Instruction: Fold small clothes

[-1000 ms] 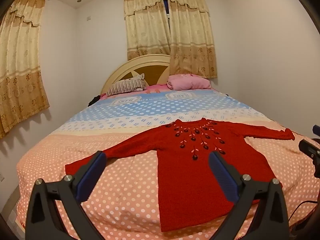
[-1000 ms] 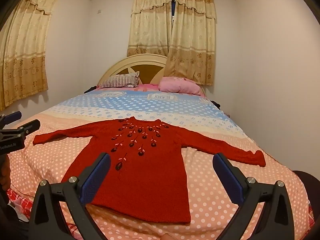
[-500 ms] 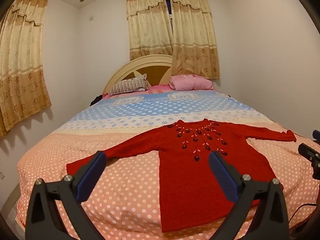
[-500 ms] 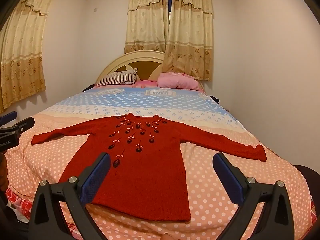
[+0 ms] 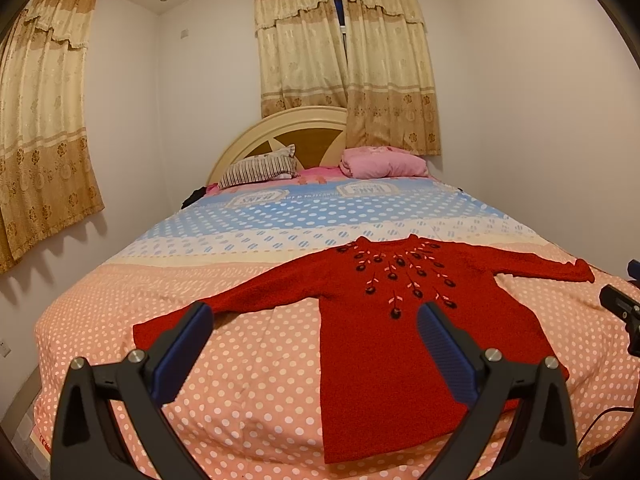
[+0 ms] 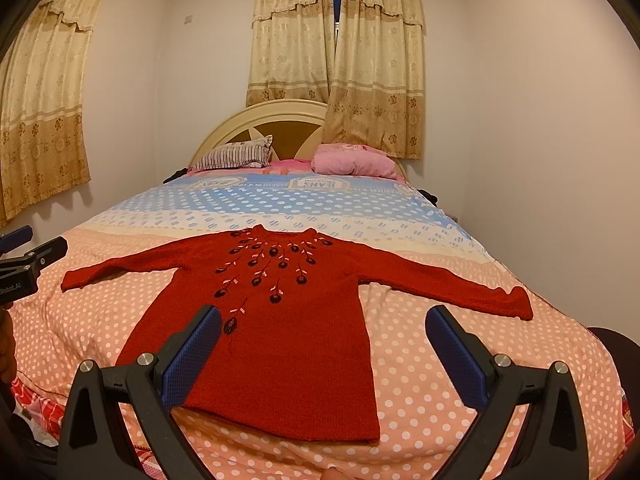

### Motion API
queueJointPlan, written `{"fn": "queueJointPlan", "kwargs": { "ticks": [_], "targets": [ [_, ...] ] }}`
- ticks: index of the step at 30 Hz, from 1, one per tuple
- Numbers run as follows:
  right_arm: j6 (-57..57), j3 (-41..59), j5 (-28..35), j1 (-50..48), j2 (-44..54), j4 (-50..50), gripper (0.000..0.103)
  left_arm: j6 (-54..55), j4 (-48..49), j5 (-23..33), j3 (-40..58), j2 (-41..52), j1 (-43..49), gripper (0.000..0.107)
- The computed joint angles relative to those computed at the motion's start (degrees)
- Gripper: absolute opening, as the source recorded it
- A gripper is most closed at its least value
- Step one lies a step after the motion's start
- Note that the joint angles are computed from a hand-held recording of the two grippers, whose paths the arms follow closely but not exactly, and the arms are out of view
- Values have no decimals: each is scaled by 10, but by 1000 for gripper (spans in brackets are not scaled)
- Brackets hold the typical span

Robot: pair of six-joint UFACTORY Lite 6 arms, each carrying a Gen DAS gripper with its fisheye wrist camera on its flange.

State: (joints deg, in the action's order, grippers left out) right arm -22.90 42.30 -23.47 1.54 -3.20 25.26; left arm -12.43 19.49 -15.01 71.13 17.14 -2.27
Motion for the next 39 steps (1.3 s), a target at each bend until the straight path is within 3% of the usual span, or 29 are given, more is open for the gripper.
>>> {"fn": "queueJointPlan", "kwargs": {
  "ticks": [17,20,39],
  "targets": [
    [-23,-8,-21,26,7,40,102,-6,6,1,-1,-1,1,103],
    [3,-4,-2,0,-2,-3,102,-8,8,2,1,0,2,103],
    [3,-13,-9,9,-3,2,102,-17,18,5,3,2,4,103]
  ]
}}
